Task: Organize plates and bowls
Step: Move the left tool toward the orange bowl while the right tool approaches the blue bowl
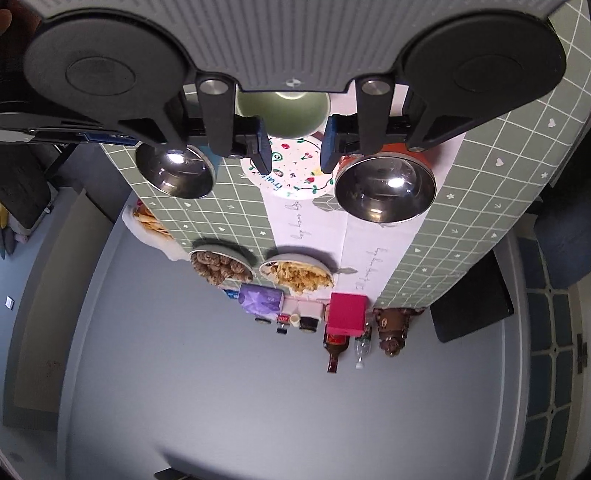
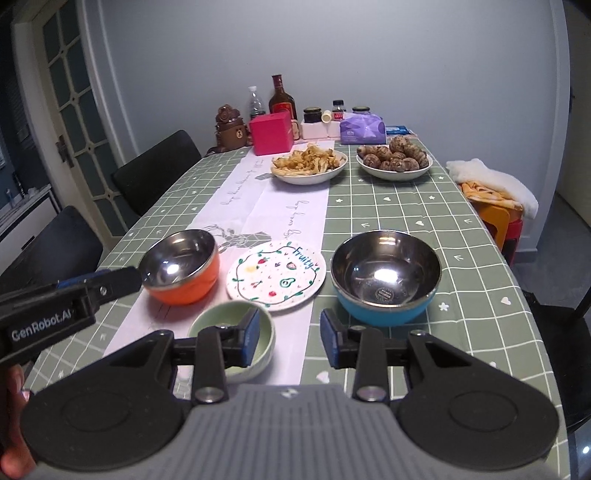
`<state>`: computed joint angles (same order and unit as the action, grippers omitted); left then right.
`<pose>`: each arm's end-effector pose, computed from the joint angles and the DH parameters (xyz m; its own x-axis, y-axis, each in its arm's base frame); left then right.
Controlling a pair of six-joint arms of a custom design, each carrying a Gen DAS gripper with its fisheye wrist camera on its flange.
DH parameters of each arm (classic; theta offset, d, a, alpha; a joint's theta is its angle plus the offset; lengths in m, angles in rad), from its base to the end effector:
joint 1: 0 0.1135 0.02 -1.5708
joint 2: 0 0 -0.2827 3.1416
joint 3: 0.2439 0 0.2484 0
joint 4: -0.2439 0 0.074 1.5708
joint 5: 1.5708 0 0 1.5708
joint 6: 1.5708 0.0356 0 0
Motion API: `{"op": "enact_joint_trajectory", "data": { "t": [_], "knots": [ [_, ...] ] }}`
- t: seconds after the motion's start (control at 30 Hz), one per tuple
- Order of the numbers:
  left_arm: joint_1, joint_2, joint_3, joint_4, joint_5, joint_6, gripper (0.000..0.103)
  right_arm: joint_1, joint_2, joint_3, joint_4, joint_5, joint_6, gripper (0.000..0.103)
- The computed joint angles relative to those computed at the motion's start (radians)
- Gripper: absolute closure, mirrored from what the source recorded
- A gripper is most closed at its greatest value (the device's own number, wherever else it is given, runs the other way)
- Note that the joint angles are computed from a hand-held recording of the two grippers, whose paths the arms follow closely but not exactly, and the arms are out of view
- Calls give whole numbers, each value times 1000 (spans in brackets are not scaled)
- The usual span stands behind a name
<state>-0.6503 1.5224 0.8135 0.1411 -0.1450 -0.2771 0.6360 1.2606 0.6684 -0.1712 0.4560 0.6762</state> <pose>0.2581 -0.1899 0.2257 -0.5490 0.0775 -0.8322 0.3659 0.9175 -0.1559 0.2054 0.1322 0.2247 -0.6074 0.2500 -0.7541 0.1318 0.9677 0.2147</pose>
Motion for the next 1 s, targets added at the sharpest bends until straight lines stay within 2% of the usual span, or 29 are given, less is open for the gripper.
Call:
{"op": "enact_joint_trajectory", "data": {
  "t": [0.2, 0.53, 0.83, 0.93, 1.0],
  "knots": [
    [90, 134, 121, -76, 105, 36, 70, -91, 126, 74, 41, -100, -40, 68],
    [164, 307, 288, -158, 254, 1, 70, -239, 341, 218, 58, -307, -48, 71],
    [174, 449, 437, -235, 270, -15, 70, -311, 484, 260, 139, -433, -12, 72],
    [172, 494, 478, -258, 255, 2, 70, -329, 523, 260, 166, -440, 2, 72],
    [180, 521, 499, -258, 281, 14, 70, -340, 542, 254, 186, -438, 15, 72]
  ]
}}
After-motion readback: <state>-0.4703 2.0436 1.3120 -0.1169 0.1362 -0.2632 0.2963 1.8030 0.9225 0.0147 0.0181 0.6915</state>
